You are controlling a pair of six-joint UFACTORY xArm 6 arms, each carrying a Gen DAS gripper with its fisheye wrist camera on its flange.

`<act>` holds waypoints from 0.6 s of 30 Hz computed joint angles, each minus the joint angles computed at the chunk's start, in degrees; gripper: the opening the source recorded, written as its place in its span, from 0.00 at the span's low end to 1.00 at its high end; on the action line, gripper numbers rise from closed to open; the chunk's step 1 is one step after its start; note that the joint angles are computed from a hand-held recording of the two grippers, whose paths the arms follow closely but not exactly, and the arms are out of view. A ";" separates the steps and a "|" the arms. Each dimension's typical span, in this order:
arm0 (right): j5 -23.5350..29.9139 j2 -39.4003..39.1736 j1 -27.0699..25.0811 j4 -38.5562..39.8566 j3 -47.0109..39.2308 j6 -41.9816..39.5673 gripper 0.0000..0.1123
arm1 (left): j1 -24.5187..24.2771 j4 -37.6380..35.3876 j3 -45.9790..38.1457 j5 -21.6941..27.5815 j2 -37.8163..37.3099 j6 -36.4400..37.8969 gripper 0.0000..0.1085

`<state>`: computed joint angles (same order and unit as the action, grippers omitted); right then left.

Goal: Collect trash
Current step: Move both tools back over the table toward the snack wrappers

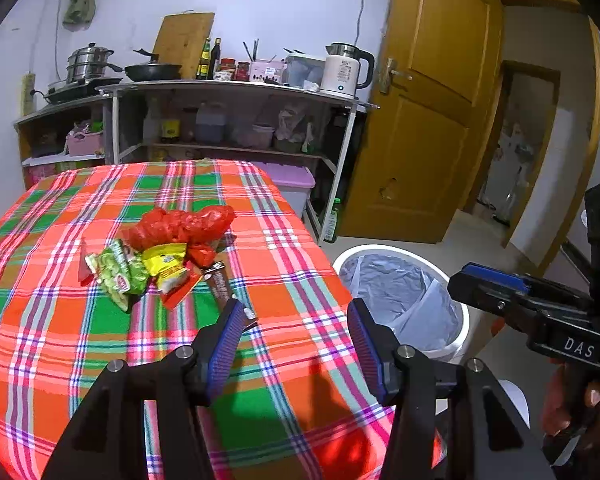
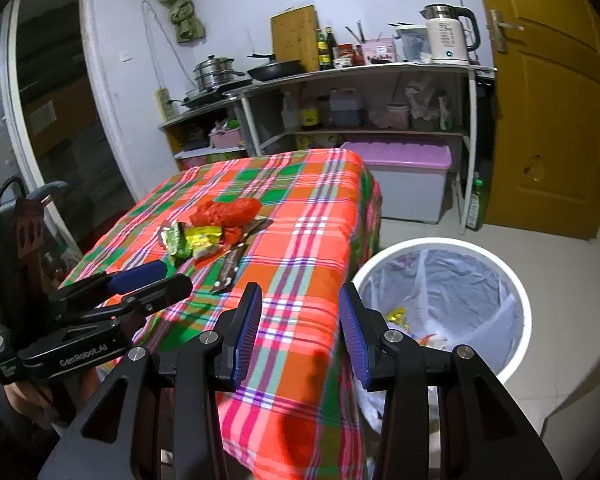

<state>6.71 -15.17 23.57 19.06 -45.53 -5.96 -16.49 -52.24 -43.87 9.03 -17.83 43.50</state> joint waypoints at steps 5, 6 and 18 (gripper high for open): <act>0.82 1.40 1.41 1.98 -1.33 -1.96 0.37 | 1.81 -0.08 1.52 -0.10 -1.17 -0.17 0.49; 1.06 1.82 1.67 2.49 -1.80 -2.53 0.37 | 2.17 0.00 1.71 -0.13 -1.31 -0.30 0.49; 2.82 6.84 3.66 2.91 -6.36 -3.46 0.37 | 7.19 -1.62 2.34 -0.41 -0.96 0.41 0.49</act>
<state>9.53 -8.33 27.23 21.96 -51.89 -9.43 -9.30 -53.86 -41.53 8.62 -18.79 43.91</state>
